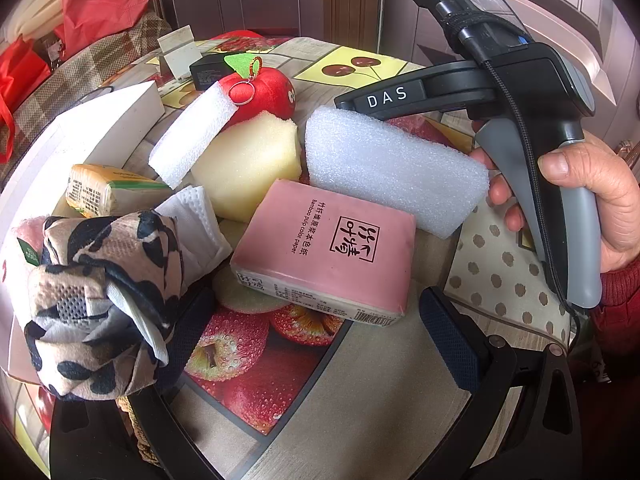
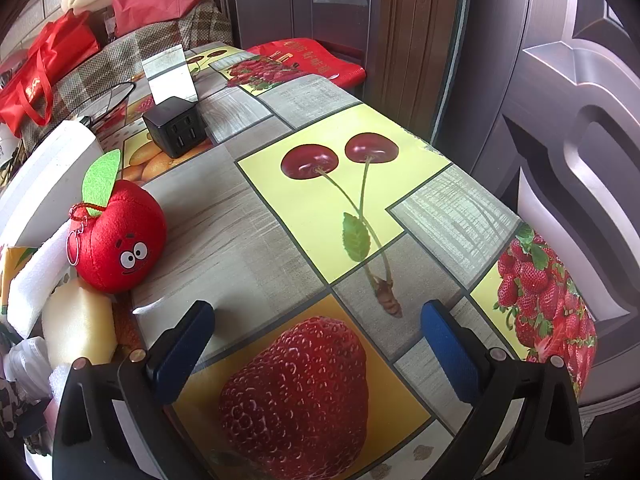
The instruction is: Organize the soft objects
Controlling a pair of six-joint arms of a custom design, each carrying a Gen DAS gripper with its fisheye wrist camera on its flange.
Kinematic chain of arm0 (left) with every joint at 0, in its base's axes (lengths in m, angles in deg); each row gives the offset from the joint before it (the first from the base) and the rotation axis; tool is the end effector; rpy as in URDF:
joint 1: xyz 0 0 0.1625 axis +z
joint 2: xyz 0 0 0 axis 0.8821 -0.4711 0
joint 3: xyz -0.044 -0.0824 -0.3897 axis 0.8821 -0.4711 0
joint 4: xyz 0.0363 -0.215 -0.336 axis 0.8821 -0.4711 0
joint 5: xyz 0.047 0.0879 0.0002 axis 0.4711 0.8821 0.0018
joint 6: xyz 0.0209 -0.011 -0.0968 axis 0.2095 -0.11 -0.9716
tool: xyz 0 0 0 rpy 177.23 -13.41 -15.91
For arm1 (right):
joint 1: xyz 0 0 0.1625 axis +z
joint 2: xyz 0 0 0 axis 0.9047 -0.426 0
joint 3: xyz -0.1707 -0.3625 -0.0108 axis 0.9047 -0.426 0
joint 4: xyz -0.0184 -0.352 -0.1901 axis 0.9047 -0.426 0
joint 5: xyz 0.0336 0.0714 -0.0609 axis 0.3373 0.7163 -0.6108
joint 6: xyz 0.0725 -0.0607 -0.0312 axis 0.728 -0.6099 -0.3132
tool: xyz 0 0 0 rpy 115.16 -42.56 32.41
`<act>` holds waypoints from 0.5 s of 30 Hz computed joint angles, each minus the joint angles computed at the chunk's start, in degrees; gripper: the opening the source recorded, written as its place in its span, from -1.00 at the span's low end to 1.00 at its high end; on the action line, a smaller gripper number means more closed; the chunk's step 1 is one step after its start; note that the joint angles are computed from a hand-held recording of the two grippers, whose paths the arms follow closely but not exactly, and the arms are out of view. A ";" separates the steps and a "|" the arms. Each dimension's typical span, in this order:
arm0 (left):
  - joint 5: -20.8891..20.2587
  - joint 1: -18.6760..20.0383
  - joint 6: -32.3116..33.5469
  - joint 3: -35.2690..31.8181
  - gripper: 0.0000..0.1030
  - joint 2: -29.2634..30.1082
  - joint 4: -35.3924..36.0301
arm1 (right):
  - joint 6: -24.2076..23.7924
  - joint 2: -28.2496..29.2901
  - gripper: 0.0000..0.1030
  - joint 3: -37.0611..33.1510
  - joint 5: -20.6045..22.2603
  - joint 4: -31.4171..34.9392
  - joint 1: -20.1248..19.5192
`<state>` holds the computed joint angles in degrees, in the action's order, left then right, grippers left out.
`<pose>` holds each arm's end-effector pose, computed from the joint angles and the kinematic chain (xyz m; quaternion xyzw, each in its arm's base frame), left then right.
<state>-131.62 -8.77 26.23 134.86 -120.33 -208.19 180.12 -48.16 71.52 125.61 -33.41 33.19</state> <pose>-0.1408 -0.5044 0.0150 0.3780 0.8699 -0.1683 0.2684 0.1128 -0.4592 0.0415 -0.1116 -0.8133 0.3657 0.4386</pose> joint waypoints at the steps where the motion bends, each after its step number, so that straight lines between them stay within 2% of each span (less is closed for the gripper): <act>1: -0.01 -0.01 -0.04 -0.01 0.99 0.05 -0.02 | -0.04 -0.03 1.00 0.02 0.02 -0.01 -0.01; 7: 0.51 -0.41 0.69 1.05 0.99 -0.27 -1.78 | 0.14 -0.54 1.00 0.60 -0.81 -0.54 0.06; 9: -0.11 -1.44 3.06 3.55 0.99 -0.72 -8.14 | 0.02 -1.48 1.00 1.69 -1.95 -1.49 -0.15; 10: -1.90 -1.86 4.86 5.87 0.99 -1.81 -12.76 | -0.09 -2.10 1.00 2.45 -2.87 -2.29 -0.25; 13: -5.85 -2.67 5.55 11.92 0.99 -6.50 -21.66 | -1.14 -5.20 1.00 6.29 -8.11 -5.79 -1.13; 15: -6.76 -2.71 4.84 15.39 0.99 -9.98 -26.69 | -1.51 -8.36 1.00 10.32 -12.78 -9.72 -2.13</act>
